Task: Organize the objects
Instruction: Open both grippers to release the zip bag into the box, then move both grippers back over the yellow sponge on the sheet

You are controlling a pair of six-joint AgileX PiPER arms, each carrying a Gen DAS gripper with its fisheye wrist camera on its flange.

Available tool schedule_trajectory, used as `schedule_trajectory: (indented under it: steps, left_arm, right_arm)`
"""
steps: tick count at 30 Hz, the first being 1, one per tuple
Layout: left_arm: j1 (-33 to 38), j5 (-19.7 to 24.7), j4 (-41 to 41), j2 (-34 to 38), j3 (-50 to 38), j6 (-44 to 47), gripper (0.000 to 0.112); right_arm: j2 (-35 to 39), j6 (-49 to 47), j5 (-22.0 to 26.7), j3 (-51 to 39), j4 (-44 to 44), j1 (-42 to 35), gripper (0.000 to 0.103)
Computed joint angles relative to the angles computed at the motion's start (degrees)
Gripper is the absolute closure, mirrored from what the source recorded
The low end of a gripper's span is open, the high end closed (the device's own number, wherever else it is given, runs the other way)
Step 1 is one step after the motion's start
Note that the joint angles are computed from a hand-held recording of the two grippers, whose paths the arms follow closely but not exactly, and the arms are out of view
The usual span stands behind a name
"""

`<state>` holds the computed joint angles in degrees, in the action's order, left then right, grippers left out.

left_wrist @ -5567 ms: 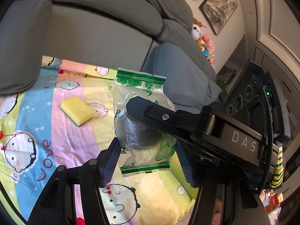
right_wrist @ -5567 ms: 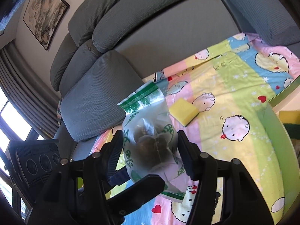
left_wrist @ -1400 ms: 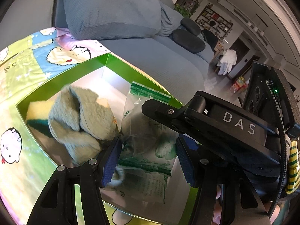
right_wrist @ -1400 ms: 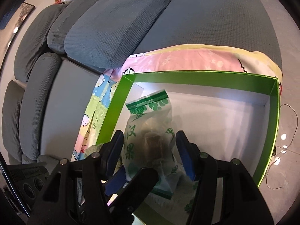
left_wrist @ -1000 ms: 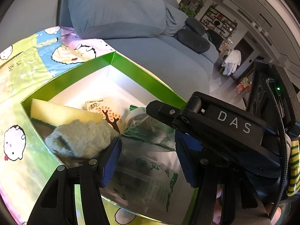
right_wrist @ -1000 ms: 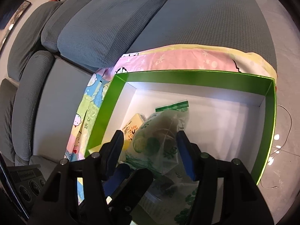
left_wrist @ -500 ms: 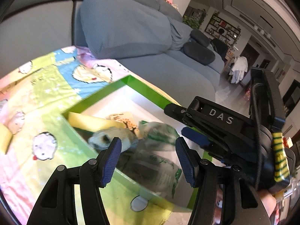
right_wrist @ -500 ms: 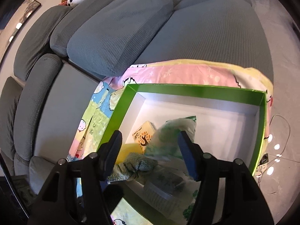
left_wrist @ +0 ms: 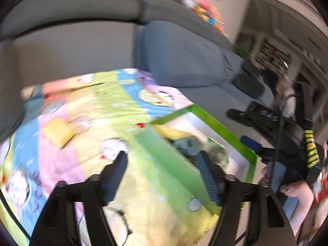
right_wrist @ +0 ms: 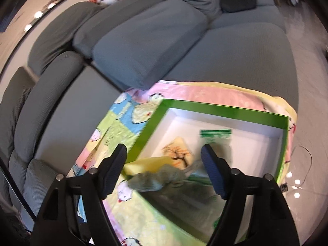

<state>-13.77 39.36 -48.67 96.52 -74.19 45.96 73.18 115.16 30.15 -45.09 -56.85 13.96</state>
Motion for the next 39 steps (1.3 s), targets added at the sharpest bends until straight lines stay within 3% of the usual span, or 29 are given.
schedule_trajectory:
  steps: [5,10,14,16,20,22,27,33,39]
  left_arm:
    - [5.81,-5.62,5.68,1.70,2.61,-8.04,0.035]
    - [13.17,-7.00,4.24,4.01,4.27,-9.14,0.035]
    - [15.40,-11.86,16.30,5.44,4.86,-21.41,0.035]
    - [17.21,-11.73,17.96,6.73,4.37,-23.48,0.035]
    - [19.73,-10.87,19.15,9.74,2.75,-25.70,0.035]
    - [20.60,-10.13,20.19,11.25,1.82,-26.86,0.035]
    - [23.04,-6.30,20.95,13.99,-0.99,-28.61,0.035]
    - [23.40,-6.75,26.97,14.87,-2.56,-35.03,0.035]
    - [26.24,-3.53,21.88,15.80,-4.31,-31.78,0.035]
  right_arm:
    - [2.87,-1.89,3.36,-4.80,-3.48,6.33,0.022]
    - [6.86,-5.87,-1.54,-9.31,-6.24,9.85,0.016]
    - [12.25,-14.62,2.75,-16.29,-3.29,14.46,0.008]
    - [14.38,-15.68,1.15,-18.11,-3.64,14.82,0.008]
    - [20.85,-26.79,-6.13,-23.51,5.24,13.81,0.007]
    - [24.89,-30.37,-6.08,-27.28,8.12,14.50,0.007]
    - [38.90,-49.91,-2.50,-41.85,23.07,15.75,0.007]
    - [51.37,-60.43,2.53,-55.69,31.78,16.23,0.011]
    - [59.68,-56.01,8.66,-67.09,23.06,17.64,0.011]
